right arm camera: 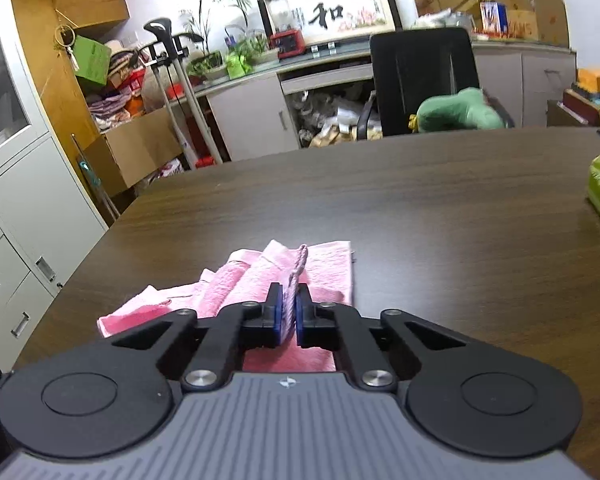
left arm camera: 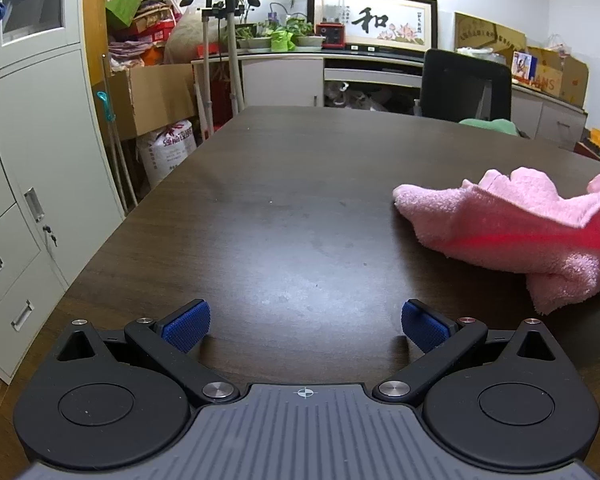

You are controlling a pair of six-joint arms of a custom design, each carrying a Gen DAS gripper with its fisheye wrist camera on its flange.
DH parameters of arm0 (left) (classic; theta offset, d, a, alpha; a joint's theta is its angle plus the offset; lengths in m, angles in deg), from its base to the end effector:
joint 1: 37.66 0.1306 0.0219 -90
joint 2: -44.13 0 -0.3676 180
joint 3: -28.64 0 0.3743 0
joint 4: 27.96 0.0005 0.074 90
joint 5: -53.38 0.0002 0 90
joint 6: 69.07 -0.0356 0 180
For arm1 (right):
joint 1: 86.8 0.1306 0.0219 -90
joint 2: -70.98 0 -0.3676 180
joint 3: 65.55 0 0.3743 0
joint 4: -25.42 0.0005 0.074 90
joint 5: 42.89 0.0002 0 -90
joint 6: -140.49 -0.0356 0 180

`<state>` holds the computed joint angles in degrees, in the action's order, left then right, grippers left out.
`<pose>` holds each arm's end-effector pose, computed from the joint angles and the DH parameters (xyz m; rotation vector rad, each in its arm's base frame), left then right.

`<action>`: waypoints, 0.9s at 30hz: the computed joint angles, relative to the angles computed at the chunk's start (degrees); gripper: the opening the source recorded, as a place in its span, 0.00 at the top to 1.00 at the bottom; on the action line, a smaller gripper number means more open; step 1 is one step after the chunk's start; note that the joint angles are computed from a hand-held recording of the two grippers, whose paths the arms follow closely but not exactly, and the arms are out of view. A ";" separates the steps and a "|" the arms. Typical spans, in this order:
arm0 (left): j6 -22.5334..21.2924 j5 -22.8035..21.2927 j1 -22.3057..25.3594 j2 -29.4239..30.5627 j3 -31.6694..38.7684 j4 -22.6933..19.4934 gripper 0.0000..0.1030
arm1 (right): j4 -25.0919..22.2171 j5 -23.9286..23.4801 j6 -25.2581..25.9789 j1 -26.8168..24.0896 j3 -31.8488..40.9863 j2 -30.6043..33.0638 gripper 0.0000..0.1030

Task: Fold towel
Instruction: 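Grasp a towel corner with the left gripper while the right gripper holds another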

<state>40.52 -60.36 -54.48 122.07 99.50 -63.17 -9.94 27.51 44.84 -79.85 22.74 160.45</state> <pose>0.3823 -0.1011 0.3721 -0.2609 2.2226 0.1371 0.4741 0.0693 0.4263 -0.2165 2.1998 0.4998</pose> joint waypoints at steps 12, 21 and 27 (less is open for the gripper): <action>2.15 1.97 1.29 -0.09 4.18 -2.33 0.00 | 6.73 -11.96 6.41 -4.12 -15.96 -9.74 0.96; -1.79 2.07 -0.17 14.64 26.36 -14.65 0.00 | 8.40 -12.63 6.00 -4.32 -17.10 -10.96 0.92; -7.69 -0.13 -2.32 22.37 34.59 -19.66 0.07 | 7.41 -13.14 5.32 -4.98 -16.87 -10.43 0.88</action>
<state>32.83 -60.49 -56.80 144.43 134.09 -82.83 -2.54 14.37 50.16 -84.83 5.88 150.02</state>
